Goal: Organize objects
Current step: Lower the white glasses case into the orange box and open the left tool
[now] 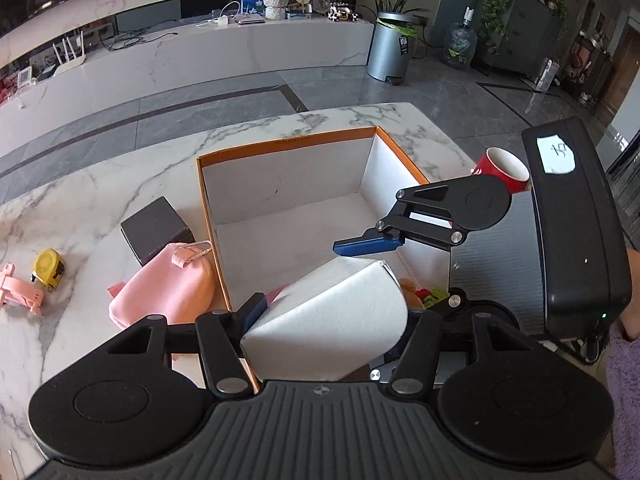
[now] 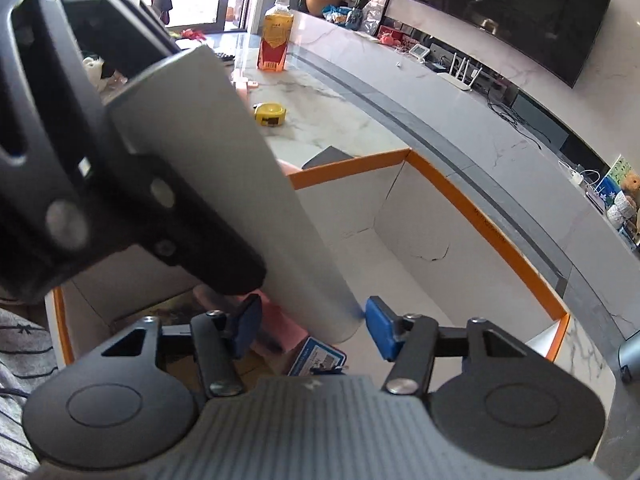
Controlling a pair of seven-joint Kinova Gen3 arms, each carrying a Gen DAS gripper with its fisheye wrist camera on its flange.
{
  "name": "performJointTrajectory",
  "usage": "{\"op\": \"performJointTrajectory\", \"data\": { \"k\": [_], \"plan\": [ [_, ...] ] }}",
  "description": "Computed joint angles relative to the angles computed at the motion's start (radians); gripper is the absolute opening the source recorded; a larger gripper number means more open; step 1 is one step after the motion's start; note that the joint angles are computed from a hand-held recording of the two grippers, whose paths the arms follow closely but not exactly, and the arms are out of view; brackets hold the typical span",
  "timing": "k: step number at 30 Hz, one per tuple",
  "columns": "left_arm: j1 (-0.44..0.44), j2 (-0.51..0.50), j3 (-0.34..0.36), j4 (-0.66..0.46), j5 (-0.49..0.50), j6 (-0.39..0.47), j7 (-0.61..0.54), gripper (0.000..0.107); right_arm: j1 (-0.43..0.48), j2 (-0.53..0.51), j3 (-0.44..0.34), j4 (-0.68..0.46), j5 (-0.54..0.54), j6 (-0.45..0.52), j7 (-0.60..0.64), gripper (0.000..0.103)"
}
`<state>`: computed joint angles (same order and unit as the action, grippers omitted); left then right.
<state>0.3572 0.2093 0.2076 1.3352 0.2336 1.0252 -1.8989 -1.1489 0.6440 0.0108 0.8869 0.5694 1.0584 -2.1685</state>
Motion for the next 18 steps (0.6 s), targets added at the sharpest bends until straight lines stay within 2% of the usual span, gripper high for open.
{"op": "performJointTrajectory", "data": {
  "k": [2, 6, 9, 13, 17, 18],
  "plan": [
    [-0.007, 0.009, 0.0, -0.008, 0.004, 0.012, -0.017, 0.066, 0.011, -0.019, -0.007, 0.052, 0.007, -0.049, -0.004, 0.055],
    [-0.034, 0.014, 0.003, -0.007, 0.046, 0.023, -0.07, 0.067, -0.005, -0.006, -0.001, 0.029, 0.022, -0.012, 0.024, 0.049],
    [-0.033, 0.015, 0.003, -0.012, 0.045, 0.031, -0.092, 0.069, -0.013, 0.018, 0.001, -0.034, 0.004, 0.05, 0.012, 0.048],
    [-0.022, 0.009, 0.0, -0.004, 0.023, 0.012, -0.1, 0.076, -0.059, 0.07, 0.034, -0.151, 0.013, 0.177, -0.004, 0.044],
    [-0.037, 0.01, -0.01, -0.003, 0.048, -0.01, -0.075, 0.089, -0.127, 0.099, 0.084, -0.193, 0.075, 0.261, -0.067, 0.043],
    [-0.042, 0.005, -0.009, 0.006, 0.047, -0.028, -0.058, 0.089, -0.134, 0.099, 0.089, -0.195, 0.079, 0.272, -0.095, 0.042]
  ]
}}
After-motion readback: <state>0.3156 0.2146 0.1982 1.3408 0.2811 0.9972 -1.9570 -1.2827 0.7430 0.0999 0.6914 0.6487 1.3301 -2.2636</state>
